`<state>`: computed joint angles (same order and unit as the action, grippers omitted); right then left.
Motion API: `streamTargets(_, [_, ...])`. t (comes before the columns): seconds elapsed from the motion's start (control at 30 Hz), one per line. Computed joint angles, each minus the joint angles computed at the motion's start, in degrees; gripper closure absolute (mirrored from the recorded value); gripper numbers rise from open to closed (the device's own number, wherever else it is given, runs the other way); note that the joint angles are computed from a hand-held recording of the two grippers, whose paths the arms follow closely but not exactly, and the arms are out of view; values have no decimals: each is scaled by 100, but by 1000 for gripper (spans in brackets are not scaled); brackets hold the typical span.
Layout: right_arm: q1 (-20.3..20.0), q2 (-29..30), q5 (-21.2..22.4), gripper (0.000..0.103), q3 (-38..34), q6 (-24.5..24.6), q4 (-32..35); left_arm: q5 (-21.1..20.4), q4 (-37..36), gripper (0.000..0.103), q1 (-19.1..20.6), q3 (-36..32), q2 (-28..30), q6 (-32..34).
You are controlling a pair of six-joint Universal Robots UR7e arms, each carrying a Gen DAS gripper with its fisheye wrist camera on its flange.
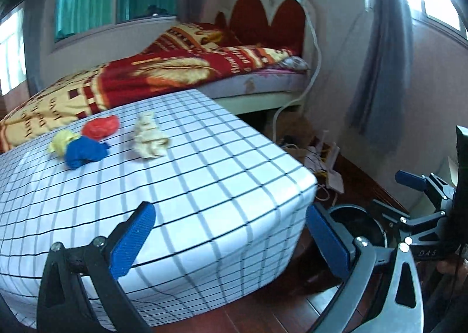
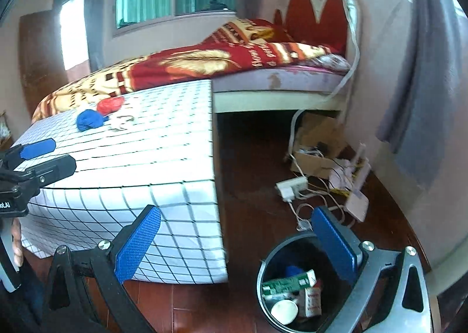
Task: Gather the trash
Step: 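Move both tools back over the table toward the remaining trash, then grasp the blue cloth with the left tool while the right tool grasps the tan paper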
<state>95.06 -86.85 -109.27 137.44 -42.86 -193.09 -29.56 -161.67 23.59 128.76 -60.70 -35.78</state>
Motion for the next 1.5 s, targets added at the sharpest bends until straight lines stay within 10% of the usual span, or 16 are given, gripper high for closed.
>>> streamTargets(0.67, [1266,1983,234,0,-1130,32,132,801,2353,1,496,702,-1948,-1939])
streamTargets(1.23, [1578,4253,-672,12,-4081,510,2214,618,-417,4,2269,-528,-970,1598])
streamTargets(1.5, [1488,4812,-789,32,-4988,712,3032,4,-345,10,2795,-1244,-619,1917])
